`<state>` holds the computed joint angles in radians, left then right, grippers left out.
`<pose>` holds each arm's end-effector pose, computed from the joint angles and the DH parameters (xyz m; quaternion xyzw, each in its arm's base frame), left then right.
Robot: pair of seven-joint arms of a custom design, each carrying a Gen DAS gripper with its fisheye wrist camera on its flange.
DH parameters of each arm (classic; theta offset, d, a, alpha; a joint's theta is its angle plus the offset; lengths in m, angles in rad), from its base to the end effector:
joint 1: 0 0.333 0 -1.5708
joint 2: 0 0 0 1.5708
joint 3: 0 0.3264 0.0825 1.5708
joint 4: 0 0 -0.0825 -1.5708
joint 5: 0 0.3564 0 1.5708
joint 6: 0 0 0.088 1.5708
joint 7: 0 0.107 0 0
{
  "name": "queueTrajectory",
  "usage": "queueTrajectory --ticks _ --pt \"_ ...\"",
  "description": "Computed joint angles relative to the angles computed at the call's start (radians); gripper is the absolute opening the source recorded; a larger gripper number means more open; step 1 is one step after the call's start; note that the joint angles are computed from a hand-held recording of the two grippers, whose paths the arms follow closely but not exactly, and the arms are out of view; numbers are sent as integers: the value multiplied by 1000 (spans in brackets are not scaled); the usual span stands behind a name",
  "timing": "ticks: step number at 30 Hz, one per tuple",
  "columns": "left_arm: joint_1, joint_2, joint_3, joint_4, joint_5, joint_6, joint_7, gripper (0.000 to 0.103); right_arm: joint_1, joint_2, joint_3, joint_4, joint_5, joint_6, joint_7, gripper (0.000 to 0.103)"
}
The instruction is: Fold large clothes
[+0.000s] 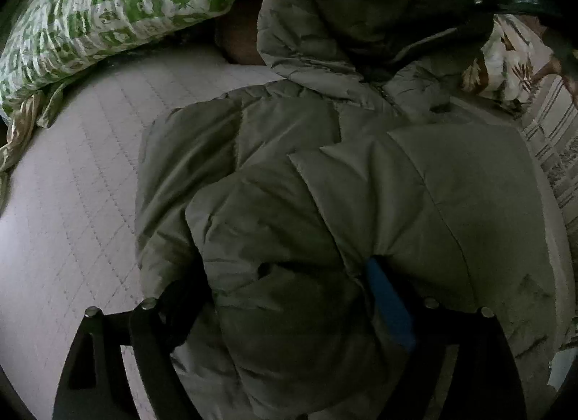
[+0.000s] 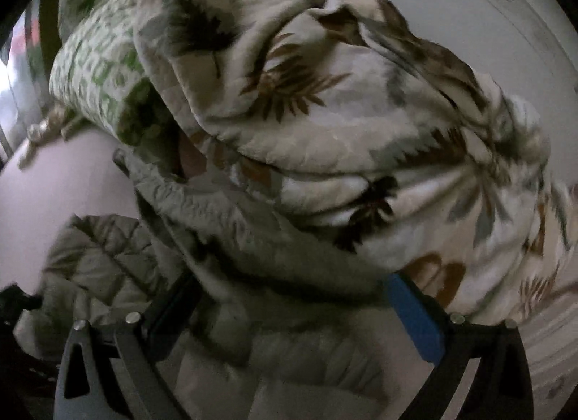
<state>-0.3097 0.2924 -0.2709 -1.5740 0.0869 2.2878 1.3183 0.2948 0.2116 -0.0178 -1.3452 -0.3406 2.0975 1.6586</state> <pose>0.5656 -0.3408 0.5412 -0.5627 0.7984 -0.1995 0.0788 0.6147 0.1596 0.6787 -0.7596 0.5713 -0.2857 0.1228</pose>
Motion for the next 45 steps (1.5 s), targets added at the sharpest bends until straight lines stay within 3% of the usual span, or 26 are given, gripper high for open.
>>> queueTrajectory --ticks 5,7,8,15,23,29,34,38,45 --pt "4 -1 -3 0 -11 0 8 88 19 3 -13 -33 -75 30 55 100" --pt "2 -6 -2 -4 -11 -1 0 88 16 -24 -13 -76 -89 57 83 63" --pt "1 -10 -1 -7 -11 -2 -6 88 15 -33 -14 -85 -100 53 104 37" --pt "8 -71 -1 -46 -32 -11 -38 88 -30 -205 25 -302 -75 165 105 15" --pt "29 -172 8 -131 -107 82 -125 88 -92 -455 94 -595 40 287 114 11" --pt "34 -194 4 -160 -192 162 -183 88 -126 -629 159 -811 97 290 113 11" --pt "16 -145 0 -104 -158 137 -223 88 -139 -766 186 -1005 160 318 117 11" --pt "-10 -59 6 4 -72 81 -296 88 -152 -797 208 -1108 191 314 116 9" --pt "-41 76 12 192 8 9 -357 88 -164 -820 203 -1148 209 369 91 8"
